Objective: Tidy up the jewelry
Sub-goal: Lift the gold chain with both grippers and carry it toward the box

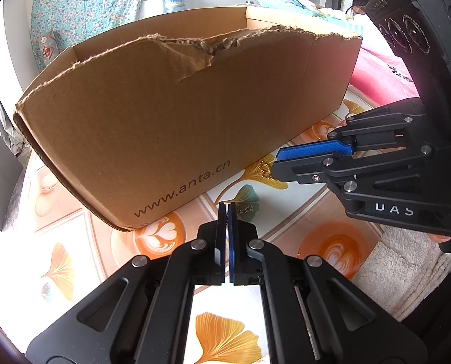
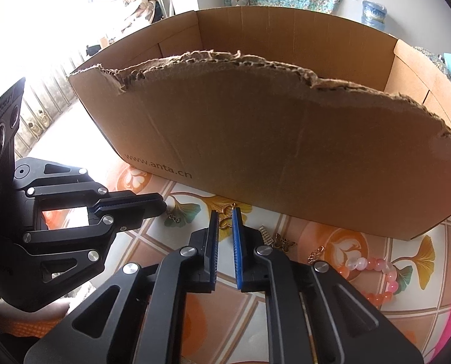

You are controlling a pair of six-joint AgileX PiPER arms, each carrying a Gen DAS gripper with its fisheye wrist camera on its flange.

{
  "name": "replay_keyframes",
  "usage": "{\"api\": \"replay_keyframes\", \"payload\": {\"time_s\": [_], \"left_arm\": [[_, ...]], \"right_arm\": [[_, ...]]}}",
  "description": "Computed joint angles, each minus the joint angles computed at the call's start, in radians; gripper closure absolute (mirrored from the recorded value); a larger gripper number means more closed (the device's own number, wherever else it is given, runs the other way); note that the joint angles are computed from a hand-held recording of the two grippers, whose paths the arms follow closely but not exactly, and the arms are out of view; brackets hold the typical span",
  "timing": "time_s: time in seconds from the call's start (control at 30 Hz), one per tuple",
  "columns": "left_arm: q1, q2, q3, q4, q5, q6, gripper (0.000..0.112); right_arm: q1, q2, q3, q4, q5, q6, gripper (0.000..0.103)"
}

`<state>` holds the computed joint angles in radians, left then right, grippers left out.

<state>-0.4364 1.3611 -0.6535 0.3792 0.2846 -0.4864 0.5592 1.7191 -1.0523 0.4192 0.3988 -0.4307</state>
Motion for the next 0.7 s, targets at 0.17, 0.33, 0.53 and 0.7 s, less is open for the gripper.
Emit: {"api": "replay_keyframes", "payload": {"time_s": [0.17, 0.33, 0.53, 0.7], "left_arm": [[0.003, 0.000, -0.002, -0.010, 0.001, 0.010, 0.112], [0.011, 0.004, -0.008, -0.033, 0.000, 0.036, 0.112], [0.011, 0.003, -0.007, -0.029, -0.001, 0.032, 0.112], [0.010, 0.002, -0.006, -0.023, 0.001, 0.026, 0.112]], "right_arm": [[0.003, 0.025, -0.018, -0.052, -0.011, 0.091, 0.080], [0.063, 0.031, -0.010, -0.239, -0.064, 0.258, 0.080], [0.073, 0.036, -0.020, -0.190, -0.055, 0.232, 0.089], [0.060, 0.029, -0.015, -0.092, -0.044, 0.149, 0.089]]}}
